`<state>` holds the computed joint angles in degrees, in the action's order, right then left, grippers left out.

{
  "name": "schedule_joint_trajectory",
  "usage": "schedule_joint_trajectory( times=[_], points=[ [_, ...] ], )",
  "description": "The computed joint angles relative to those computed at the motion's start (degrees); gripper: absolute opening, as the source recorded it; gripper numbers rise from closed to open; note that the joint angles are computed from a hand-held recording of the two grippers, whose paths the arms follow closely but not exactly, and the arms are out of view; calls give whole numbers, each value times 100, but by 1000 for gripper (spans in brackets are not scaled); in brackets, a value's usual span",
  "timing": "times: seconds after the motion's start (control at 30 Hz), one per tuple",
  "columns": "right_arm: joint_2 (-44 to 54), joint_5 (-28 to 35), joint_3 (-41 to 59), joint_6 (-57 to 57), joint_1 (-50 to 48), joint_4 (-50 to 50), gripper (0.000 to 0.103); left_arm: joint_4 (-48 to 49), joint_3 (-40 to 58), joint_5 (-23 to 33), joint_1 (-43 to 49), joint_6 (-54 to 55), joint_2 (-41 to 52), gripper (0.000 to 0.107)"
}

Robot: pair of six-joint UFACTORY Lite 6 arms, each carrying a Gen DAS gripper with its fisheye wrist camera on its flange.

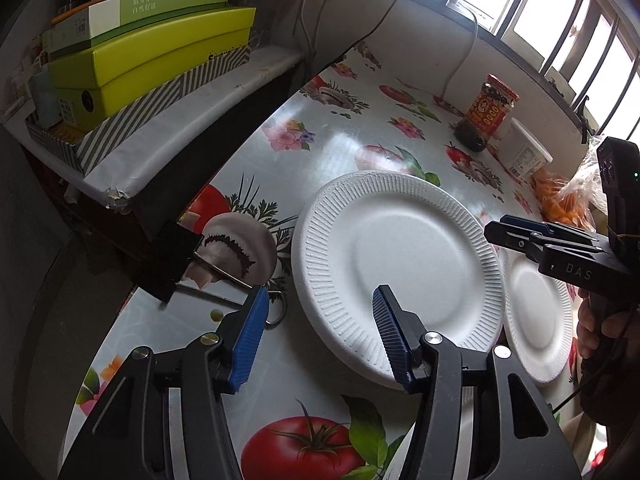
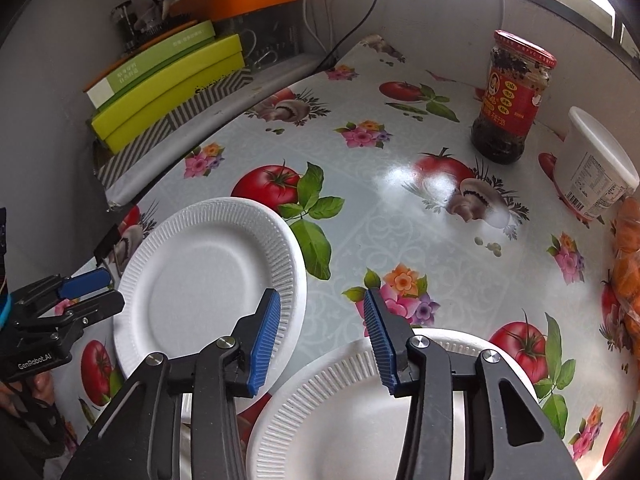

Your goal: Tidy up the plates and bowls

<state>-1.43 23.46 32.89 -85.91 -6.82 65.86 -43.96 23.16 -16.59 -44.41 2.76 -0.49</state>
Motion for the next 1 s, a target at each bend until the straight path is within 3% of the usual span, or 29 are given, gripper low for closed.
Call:
schedule_joint_trajectory(
  times=[0.3,0.67,0.87,1.0],
  points=[
    [353,73,149,-4,99,25,32,991,118,70,169,-859,256,34],
    [432,252,144,-58,122,169,17,1740,57,2,272,-1542,253,28],
    [347,221,108,60,163,107,16,1838,-39,-41,309,-1661,169,27],
    [209,276,59,255,154,-50,16,1372,-88,13,241,-1231,11,27]
  ],
)
